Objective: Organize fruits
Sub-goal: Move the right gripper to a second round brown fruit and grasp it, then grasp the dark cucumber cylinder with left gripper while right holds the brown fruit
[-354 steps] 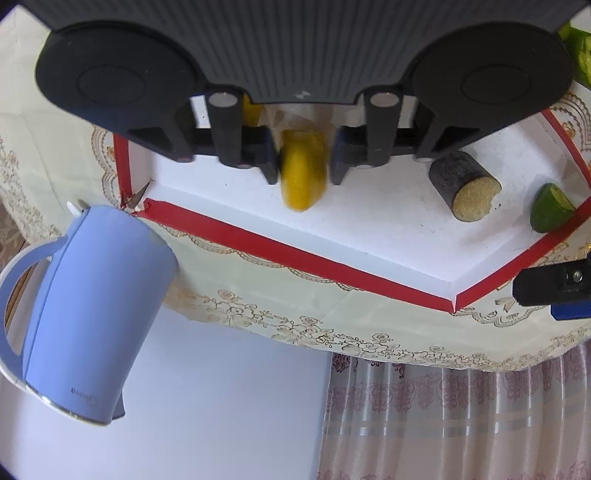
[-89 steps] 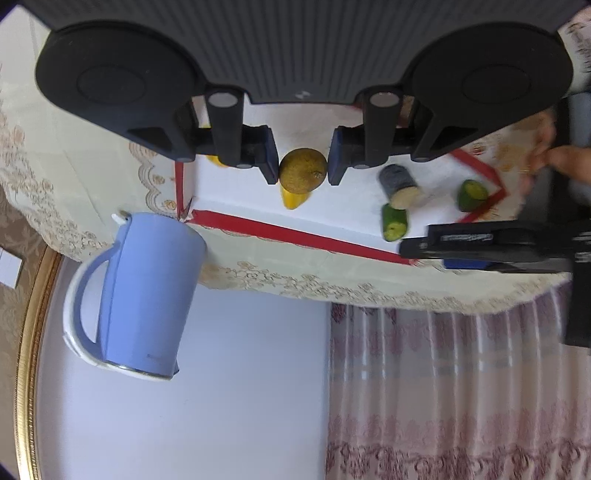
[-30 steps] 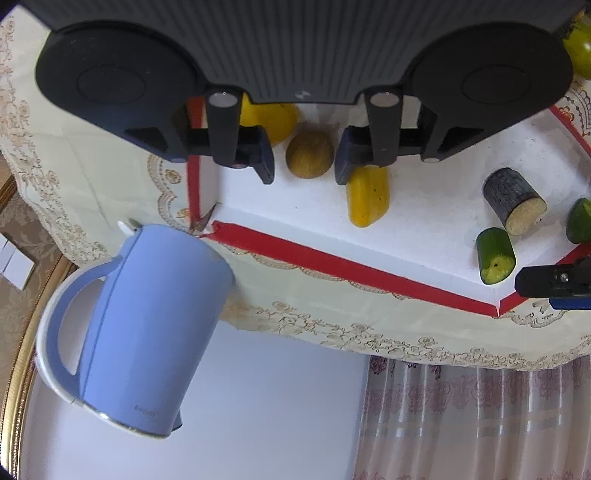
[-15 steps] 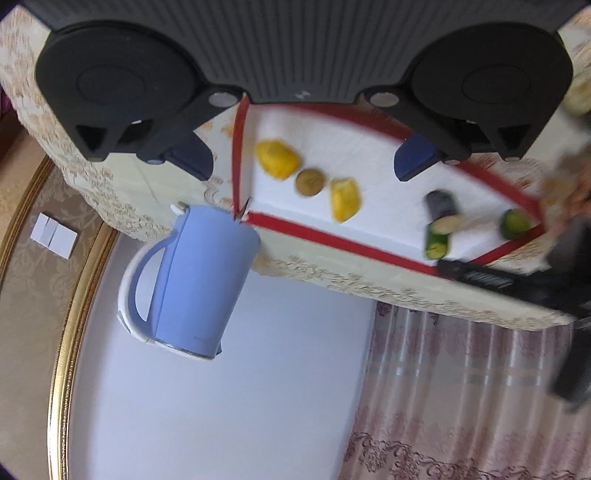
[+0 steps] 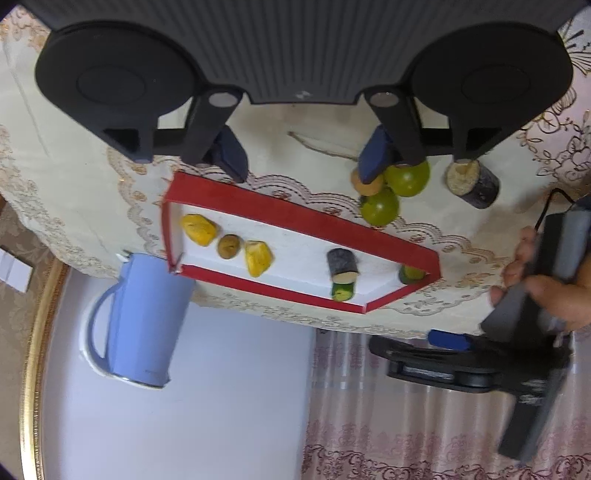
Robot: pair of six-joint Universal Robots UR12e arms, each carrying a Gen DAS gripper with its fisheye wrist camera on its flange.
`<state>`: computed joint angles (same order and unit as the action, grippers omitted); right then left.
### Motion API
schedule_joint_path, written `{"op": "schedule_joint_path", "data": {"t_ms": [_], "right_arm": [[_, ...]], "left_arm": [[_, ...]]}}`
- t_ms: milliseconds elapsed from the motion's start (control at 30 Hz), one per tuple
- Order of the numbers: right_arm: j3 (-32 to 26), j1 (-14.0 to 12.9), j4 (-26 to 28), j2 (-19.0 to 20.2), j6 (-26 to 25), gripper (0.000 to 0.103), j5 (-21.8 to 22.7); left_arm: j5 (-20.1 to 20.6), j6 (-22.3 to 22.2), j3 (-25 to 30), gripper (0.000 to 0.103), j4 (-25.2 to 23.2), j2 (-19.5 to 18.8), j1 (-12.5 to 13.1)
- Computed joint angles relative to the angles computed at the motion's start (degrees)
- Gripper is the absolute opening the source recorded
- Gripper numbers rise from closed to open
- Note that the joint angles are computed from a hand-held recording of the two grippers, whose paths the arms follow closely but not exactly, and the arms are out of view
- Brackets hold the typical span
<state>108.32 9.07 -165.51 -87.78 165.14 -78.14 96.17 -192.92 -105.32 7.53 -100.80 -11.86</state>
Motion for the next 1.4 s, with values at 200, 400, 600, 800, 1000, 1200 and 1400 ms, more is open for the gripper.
{"op": "schedule_joint_path", "data": {"t_ms": [200,400,600,800,1000,1200,1400], "right_arm": [[-1.7,0.5,3.6,1.3,-2.8,0.03,2.5],[-2.1,0.4,5.4,1.5,-4.3,0.028,3.7],[-3.2,1.0,6.6,2.7,-5.0,0.028,3.4],[-4.6,1.4,8.1,3.9,-5.1,0.029,3.8],[-5.0,1.1,8.8,4.4,-3.8,0.029,4.6],[-4.6,0.8,8.4,4.4,-3.5,0.027,5.5],[-3.7,0.1,6.2,4.1,-1.3,0.025,6.8]], "left_arm": [[3.0,2.2,-3.3,0.098,0.0,2.8,-0.3],[5.3,2.2,-6.3,0.098,1.2,5.4,0.7],[6.6,2.8,-7.4,0.098,0.4,6.7,1.5],[5.0,3.4,-8.3,0.098,-1.5,7.1,1.4],[3.5,4.4,-8.1,0.098,-2.7,6.8,1.0],[3.1,5.2,-7.5,0.098,-3.6,6.4,0.4],[3.2,6.1,-6.7,0.098,-5.6,6.1,-0.4]]}}
